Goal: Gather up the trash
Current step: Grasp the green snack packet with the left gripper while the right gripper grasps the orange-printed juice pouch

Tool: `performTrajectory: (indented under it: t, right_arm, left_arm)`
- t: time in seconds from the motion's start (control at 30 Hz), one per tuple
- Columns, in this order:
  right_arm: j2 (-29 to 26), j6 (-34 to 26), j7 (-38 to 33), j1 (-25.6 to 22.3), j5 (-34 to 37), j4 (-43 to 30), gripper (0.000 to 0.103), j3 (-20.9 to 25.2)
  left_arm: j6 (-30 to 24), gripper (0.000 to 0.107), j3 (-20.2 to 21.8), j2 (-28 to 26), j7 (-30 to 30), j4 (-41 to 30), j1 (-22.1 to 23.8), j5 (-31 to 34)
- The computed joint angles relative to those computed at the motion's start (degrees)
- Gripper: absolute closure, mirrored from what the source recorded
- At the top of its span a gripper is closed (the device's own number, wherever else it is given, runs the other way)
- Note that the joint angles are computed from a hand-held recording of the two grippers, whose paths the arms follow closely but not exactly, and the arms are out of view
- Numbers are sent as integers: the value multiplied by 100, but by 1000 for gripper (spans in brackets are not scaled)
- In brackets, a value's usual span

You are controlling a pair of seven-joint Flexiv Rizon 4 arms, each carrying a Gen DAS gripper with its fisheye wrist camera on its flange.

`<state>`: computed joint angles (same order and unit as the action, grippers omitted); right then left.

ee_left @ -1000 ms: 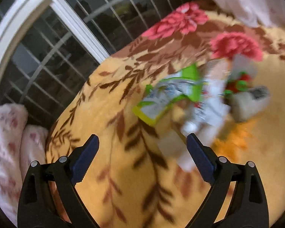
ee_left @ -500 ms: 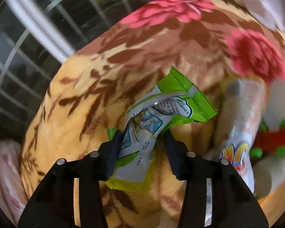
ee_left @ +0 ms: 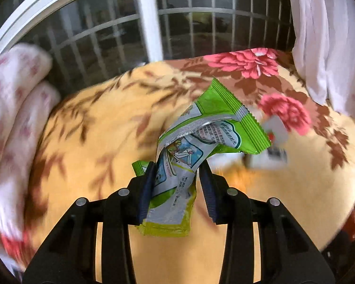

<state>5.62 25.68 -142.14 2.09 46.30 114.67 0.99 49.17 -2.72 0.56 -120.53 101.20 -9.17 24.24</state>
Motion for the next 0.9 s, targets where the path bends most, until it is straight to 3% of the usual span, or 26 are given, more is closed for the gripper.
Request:
performTrajectory:
  t: [0.17, 0.3, 0.33, 0.4, 0.5, 0.63, 0.77, 0.9]
  right_arm:
    - [-165, -766, 141, 40, 75, -767, 18, -93]
    - [-679, -1137, 738, 129, -30, -1873, 17, -10]
    - [-922, -1140, 1076, -19, -19, -2285, 17, 199]
    - [-1422, -1119, 1835, 167, 181, -3112, 17, 104]
    - [-2285, -1138, 2840, 327, 215, -4357, 16, 158]
    - [-3624, -1094, 4551, 908, -779, -6088, 16, 51]
    - [-4793, -1901, 5981, 1161, -1585, -7611, 16, -102]
    - [-5542, -2789, 7033, 1204, -2095, -8646, 16, -80]
  left_arm:
    - [-346, 69, -367, 1054, -1987, 1007, -95, 981]
    - [-617, 69, -813, 1382, -2811, 1334, 75, 1397]
    - [-758, 69, -959, 1367, -2938, 1301, 125, 1596]
    - [-872, 69, -1047, 1249, -2930, 1209, 140, 1748]
    - [-625, 69, -938, 1050, -2983, 1177, 99, 1830]
    - [-463, 69, -797, 866, -3037, 1147, 35, 1848]
    - [-246, 69, -667, 904, -3107, 1259, -10, 1872]
    - [-80, 69, -648, 902, -3101, 1335, -2, 1915]
